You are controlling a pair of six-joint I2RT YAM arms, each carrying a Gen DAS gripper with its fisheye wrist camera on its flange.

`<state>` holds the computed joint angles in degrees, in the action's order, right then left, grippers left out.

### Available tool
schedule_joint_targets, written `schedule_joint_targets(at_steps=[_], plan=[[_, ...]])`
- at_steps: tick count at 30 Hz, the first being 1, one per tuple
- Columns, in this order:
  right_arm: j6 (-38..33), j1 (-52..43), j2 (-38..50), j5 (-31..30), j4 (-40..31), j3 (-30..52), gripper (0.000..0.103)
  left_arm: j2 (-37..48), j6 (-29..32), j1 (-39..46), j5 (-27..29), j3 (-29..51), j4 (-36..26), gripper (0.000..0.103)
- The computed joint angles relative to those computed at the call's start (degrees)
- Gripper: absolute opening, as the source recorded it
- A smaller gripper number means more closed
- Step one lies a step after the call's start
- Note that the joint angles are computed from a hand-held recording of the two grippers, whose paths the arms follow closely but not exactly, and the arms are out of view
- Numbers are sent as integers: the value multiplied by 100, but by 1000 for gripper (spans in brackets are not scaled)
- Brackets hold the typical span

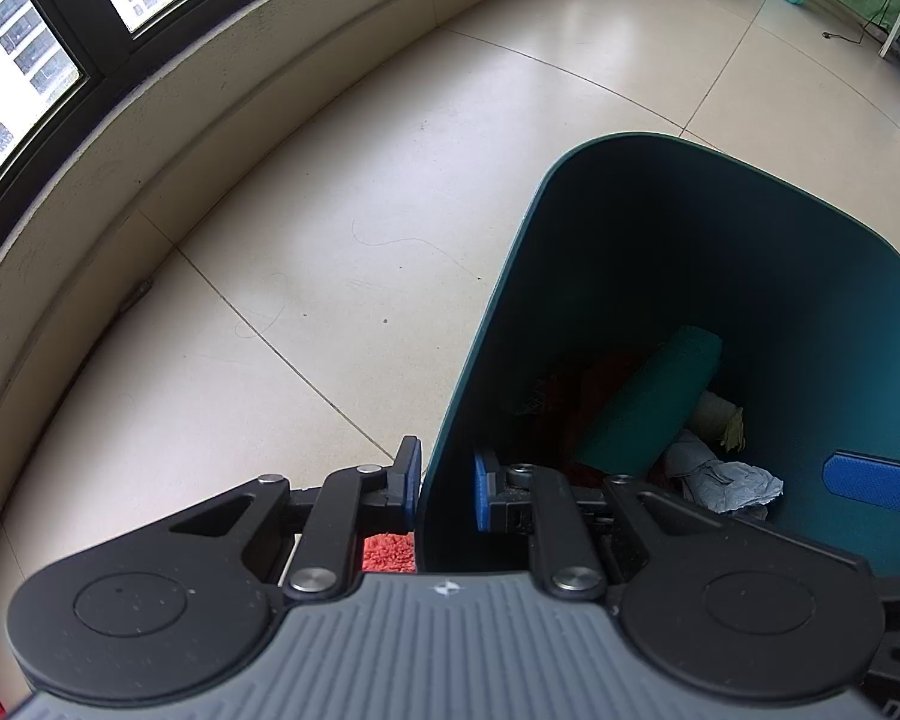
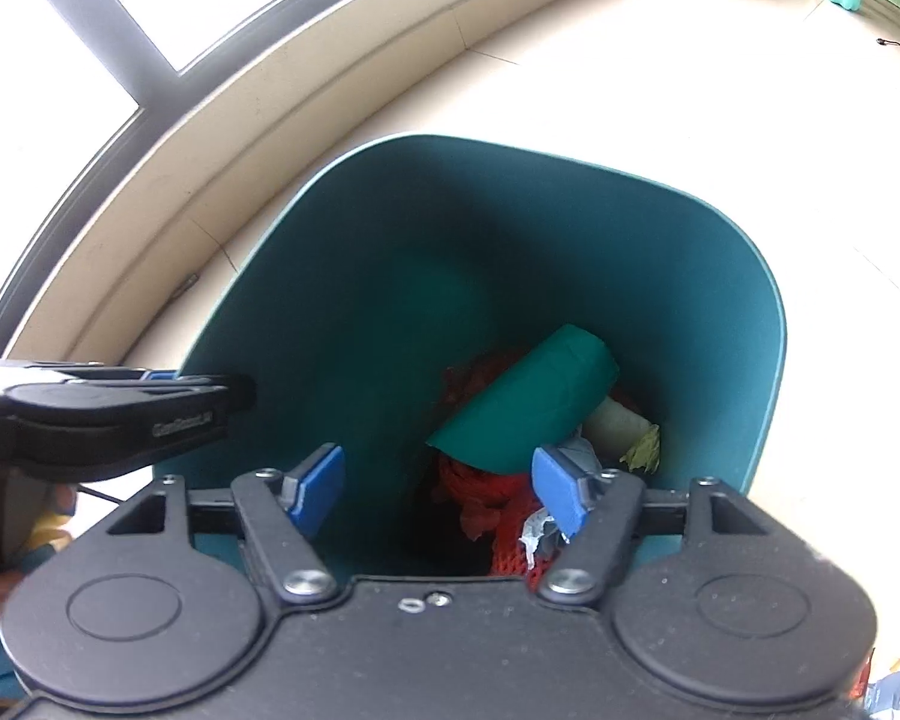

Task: Collect trash
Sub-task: 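Carry the teal wrapper over the bin and open the right gripper, then lower the right gripper to the long snack bar wrapper and grasp it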

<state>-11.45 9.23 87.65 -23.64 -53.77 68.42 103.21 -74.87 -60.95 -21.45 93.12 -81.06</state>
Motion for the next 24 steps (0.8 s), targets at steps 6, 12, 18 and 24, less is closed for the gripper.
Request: schedule_joint_targets(at_steps=[6, 12, 18, 24], plan=[[-685, -520, -521, -490, -1008, 516, 76, 21, -10, -5, -3, 32, -29, 17], [-1554, -1912, -512, -977, -2032, 1224, 81, 27, -13, -6, 0, 39, -31, 17], [-1917, -3333, -190, -744, -1783, 1066, 87, 86, -27, -6, -13, 111, -98, 17], [-1320, -3960, 467, 254, -467, 480, 87, 167, -41, -8, -30, 215, -177, 17]])
